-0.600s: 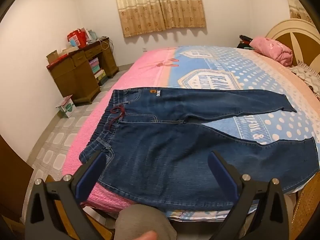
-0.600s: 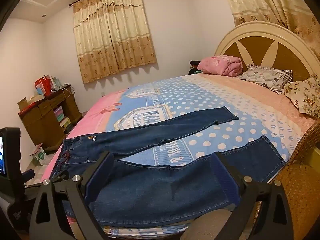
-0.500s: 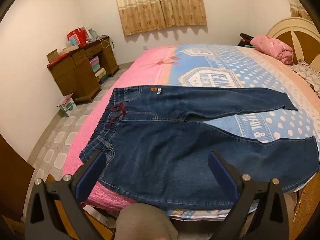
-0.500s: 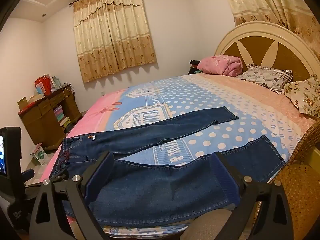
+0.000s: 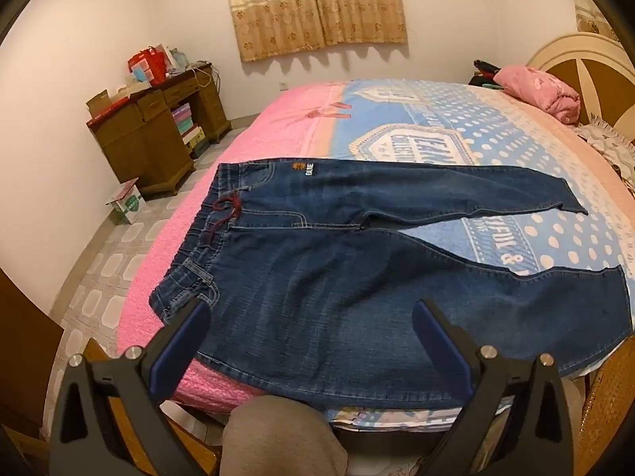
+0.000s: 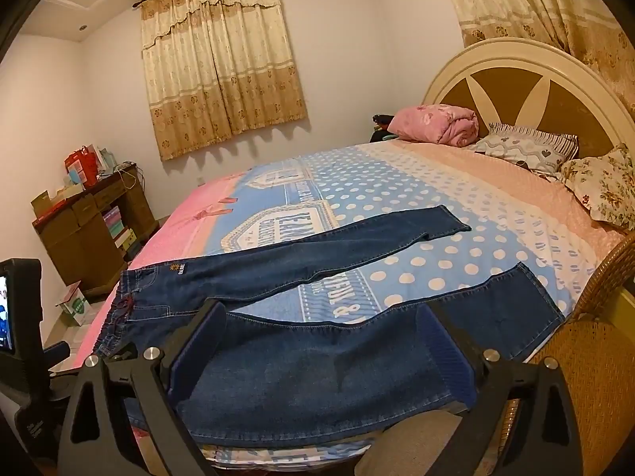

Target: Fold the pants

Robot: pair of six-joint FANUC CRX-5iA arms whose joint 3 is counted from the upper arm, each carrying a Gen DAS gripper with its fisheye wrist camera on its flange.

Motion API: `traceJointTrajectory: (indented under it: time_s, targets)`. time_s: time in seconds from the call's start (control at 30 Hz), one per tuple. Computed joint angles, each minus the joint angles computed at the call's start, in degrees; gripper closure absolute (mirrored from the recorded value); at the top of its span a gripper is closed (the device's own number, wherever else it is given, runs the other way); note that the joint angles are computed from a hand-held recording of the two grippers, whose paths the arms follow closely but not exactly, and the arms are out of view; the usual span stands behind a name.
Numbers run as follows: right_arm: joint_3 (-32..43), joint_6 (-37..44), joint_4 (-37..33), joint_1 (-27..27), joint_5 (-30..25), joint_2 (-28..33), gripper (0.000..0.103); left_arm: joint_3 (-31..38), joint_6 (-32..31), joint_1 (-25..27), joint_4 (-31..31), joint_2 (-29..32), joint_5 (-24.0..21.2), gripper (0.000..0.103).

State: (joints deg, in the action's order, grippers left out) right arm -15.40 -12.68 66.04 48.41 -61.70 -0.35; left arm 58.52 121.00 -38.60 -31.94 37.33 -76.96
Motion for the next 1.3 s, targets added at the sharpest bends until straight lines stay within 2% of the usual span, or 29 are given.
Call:
traceJointTrajectory:
  time_s: [1.3]
  targets:
    - [-0.23,0.59,-1.45,0.0,0.21,-0.18,0.005,-0.99,0.99,0.15,0.83,-0.25,0.29,0.0]
